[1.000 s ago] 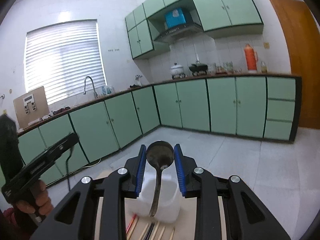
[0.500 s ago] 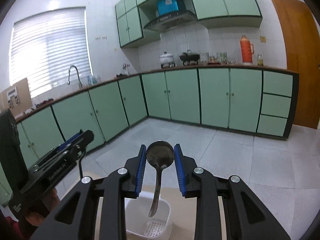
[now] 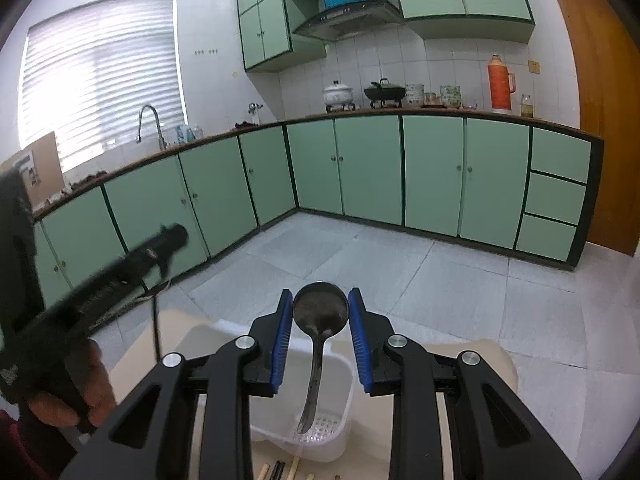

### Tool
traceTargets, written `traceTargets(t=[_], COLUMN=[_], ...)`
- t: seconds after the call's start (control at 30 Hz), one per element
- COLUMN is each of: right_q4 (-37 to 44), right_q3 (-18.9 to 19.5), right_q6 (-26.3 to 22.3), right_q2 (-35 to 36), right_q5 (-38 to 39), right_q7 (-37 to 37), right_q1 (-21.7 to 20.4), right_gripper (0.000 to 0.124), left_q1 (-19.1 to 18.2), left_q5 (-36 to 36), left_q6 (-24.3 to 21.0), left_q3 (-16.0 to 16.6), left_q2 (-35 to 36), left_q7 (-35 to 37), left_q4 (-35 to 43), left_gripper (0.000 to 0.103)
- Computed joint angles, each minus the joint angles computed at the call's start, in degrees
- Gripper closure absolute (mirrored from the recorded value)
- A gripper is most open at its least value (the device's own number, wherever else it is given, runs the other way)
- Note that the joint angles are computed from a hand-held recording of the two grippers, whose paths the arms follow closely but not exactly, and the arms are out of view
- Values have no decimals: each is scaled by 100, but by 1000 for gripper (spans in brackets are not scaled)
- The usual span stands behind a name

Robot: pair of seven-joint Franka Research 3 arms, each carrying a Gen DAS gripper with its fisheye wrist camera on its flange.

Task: Organize utensils
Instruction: 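Carry both spoons over the white holder and open both tools to drop them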

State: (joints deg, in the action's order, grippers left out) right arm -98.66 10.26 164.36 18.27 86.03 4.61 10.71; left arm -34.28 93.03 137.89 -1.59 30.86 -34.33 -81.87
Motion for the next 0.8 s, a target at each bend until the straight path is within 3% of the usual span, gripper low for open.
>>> traceTargets(t=[0.1, 0.33, 0.5, 0.57, 0.8], right_q4=[56, 80, 41, -40, -415], right_q3=[-3, 33, 62, 108, 77], right_q6=[-33, 108, 28, -15, -111], right_q2=[27, 125, 167, 129, -166], right_q5=[-43, -269, -587, -561, -72], right_q7=[127, 388, 600, 542, 197], right_q1=[-9, -24, -28, -67, -124], right_gripper=[96, 96, 96, 95, 83], left_q1=[-19, -73, -203, -185, -138], left_q5=[23, -775, -939, -998, -727], left_q6=[-133, -25, 67, 102, -71], left_q3=[47, 274, 376, 349, 85], left_q2=[151, 836, 631, 470, -204], left_q7=[164, 1085, 1039, 936, 544], left_q4=[306, 1201, 751, 478, -450], left_gripper=[70, 70, 69, 56, 43])
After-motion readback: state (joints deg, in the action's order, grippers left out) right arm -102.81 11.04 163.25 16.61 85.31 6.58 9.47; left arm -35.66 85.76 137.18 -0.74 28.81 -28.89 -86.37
